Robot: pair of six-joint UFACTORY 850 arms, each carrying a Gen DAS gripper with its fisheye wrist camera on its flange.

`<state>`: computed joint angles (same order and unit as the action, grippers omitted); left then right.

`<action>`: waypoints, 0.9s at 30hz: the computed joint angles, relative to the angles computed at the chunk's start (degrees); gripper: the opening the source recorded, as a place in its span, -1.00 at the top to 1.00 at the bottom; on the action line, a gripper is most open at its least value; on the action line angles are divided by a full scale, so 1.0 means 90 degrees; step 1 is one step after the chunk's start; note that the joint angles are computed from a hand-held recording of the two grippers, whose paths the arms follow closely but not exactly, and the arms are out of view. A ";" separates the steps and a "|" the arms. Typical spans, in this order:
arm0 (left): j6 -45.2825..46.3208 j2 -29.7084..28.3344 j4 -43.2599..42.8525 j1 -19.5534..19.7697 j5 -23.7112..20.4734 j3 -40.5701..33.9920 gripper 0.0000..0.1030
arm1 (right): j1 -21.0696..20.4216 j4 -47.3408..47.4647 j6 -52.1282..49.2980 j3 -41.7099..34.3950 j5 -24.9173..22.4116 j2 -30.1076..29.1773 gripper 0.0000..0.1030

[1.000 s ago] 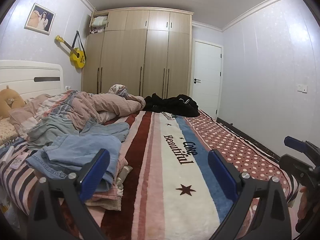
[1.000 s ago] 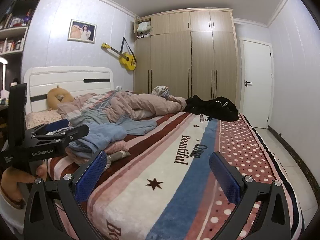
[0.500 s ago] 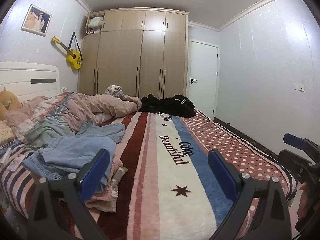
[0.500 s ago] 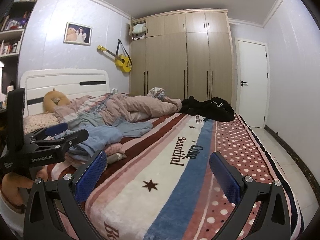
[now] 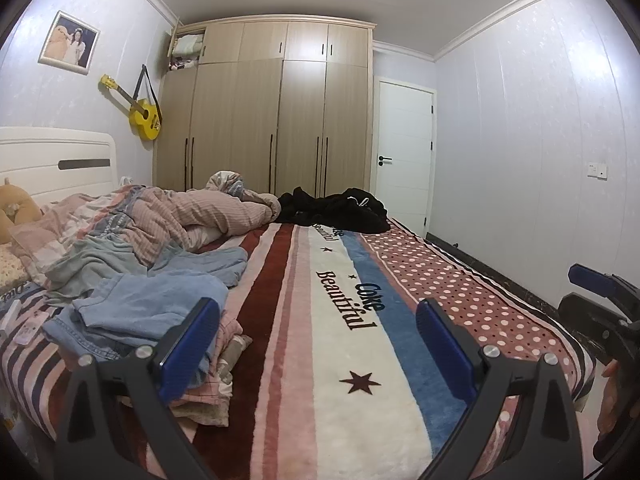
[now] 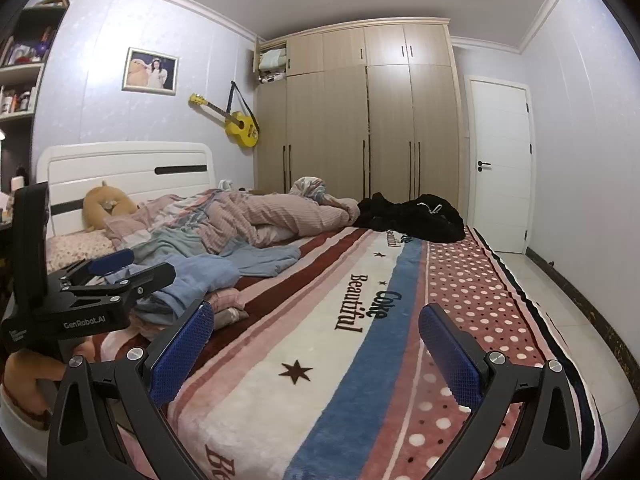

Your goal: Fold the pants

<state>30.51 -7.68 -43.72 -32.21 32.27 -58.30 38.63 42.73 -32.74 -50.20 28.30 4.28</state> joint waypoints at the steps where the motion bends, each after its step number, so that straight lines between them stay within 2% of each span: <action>1: 0.0020 -0.0005 -0.0020 -0.0003 0.0001 -0.0010 -0.89 | 0.0000 0.0013 -0.0004 0.0001 0.0002 0.0003 -0.99; 27: -0.0058 -0.0043 0.0045 0.0037 -0.0029 -0.0013 -0.89 | 0.0039 0.0109 -0.0068 0.0004 0.0027 0.0011 -0.99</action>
<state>29.99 -8.07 -43.31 -31.87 32.00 -58.42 38.99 43.71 -33.35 -50.16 28.55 4.38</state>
